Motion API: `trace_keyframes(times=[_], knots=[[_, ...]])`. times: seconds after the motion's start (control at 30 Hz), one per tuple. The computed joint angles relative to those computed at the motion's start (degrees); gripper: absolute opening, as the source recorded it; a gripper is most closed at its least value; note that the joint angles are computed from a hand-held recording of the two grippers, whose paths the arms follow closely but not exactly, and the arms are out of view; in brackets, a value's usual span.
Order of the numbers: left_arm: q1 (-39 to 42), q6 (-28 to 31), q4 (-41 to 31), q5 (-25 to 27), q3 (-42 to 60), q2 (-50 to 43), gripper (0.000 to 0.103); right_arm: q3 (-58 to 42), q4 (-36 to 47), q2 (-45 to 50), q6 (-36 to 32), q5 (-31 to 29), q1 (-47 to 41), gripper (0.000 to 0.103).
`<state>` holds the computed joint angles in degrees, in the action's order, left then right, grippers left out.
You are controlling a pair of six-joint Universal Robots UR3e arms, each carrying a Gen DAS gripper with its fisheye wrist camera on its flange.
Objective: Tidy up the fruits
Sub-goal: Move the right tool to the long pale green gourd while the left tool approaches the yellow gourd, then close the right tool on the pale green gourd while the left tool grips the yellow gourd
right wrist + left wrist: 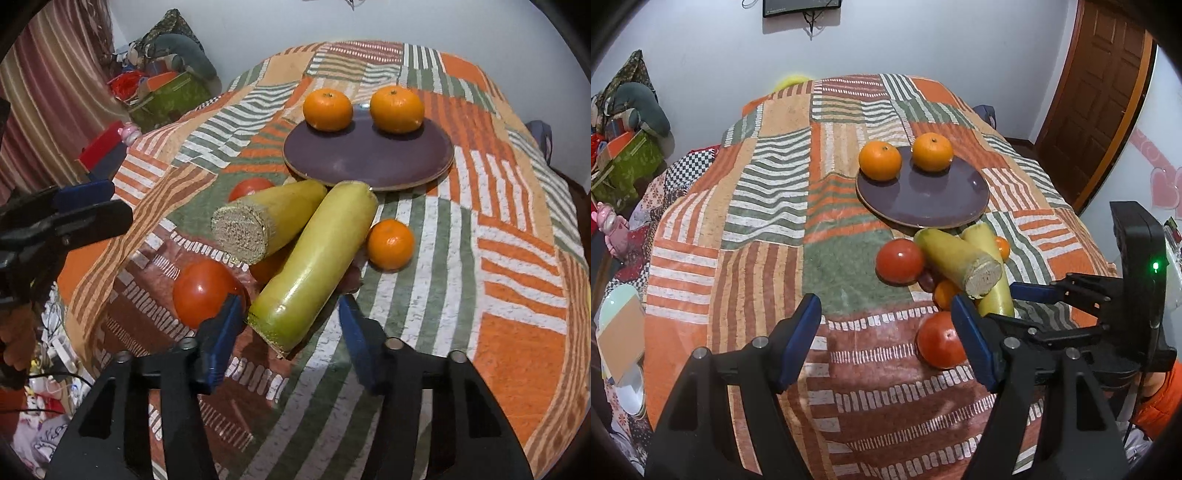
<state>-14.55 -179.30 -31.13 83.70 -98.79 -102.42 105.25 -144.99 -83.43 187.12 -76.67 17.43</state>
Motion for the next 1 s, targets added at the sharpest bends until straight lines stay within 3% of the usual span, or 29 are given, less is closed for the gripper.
trace_keyframes(times=[0.47, 0.87, 1.0], knots=[[-1.2, 0.1, 0.0, 0.2, -0.3, -1.5, 0.073, 1.6, -1.3, 0.4, 2.5, 4.1, -1.5, 0.043], [-1.5, 0.0, 0.2, 0.5, 0.2, -1.7, 0.073, 4.3, 0.8, -7.9, -3.3, 2.5, -5.9, 0.032], [-1.8, -0.2, -0.3, 0.7, 1.1, -2.5, 0.073, 7.2, 3.2, -12.2, -5.4, 5.5, -9.9, 0.031]])
